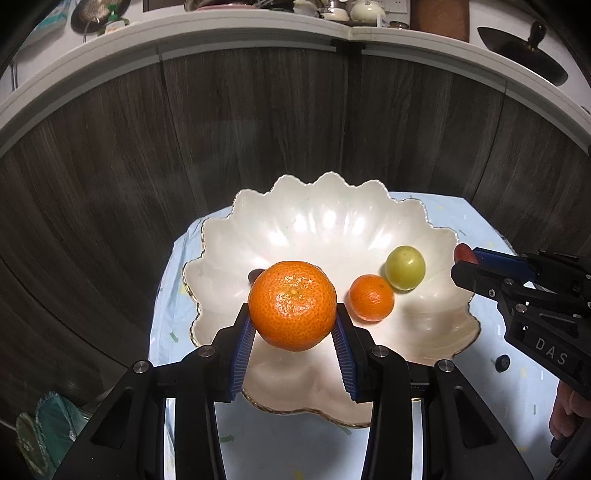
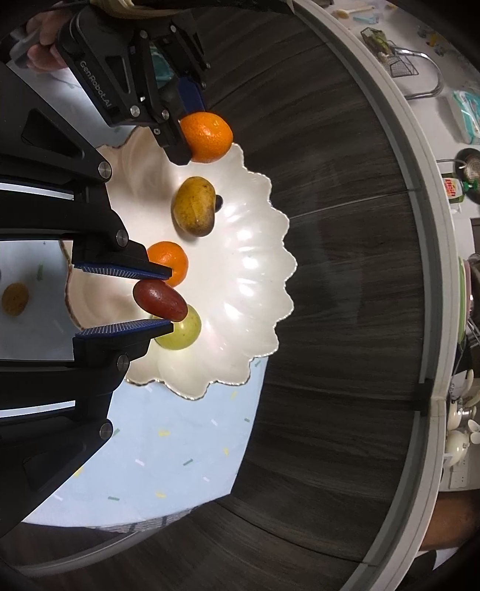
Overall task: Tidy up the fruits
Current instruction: 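Open both tools to drop the mandarin and red date into the bowl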
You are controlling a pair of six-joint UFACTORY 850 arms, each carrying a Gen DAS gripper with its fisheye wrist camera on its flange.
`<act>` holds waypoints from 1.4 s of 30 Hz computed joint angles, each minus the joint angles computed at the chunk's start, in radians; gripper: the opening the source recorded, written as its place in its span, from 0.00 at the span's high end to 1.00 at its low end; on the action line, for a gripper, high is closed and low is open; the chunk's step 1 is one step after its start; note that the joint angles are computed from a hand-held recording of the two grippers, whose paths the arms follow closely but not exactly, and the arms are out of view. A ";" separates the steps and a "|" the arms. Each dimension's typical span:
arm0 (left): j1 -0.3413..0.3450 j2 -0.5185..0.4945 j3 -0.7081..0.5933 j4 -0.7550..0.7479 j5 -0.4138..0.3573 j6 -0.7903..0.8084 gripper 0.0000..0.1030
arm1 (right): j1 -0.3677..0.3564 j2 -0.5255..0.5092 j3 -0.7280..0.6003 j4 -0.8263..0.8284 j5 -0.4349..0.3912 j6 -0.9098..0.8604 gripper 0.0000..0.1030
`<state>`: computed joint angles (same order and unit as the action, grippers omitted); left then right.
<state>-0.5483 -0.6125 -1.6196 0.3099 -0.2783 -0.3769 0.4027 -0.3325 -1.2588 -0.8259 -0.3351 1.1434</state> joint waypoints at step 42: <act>-0.013 0.084 0.092 0.323 0.010 -0.361 0.12 | 0.025 0.048 0.031 -0.171 -0.092 0.203 0.19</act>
<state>-0.5610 -0.5286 -1.5276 0.6327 -0.2682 -0.7374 0.4280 -0.2849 -1.2275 -0.9971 -0.4274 1.3460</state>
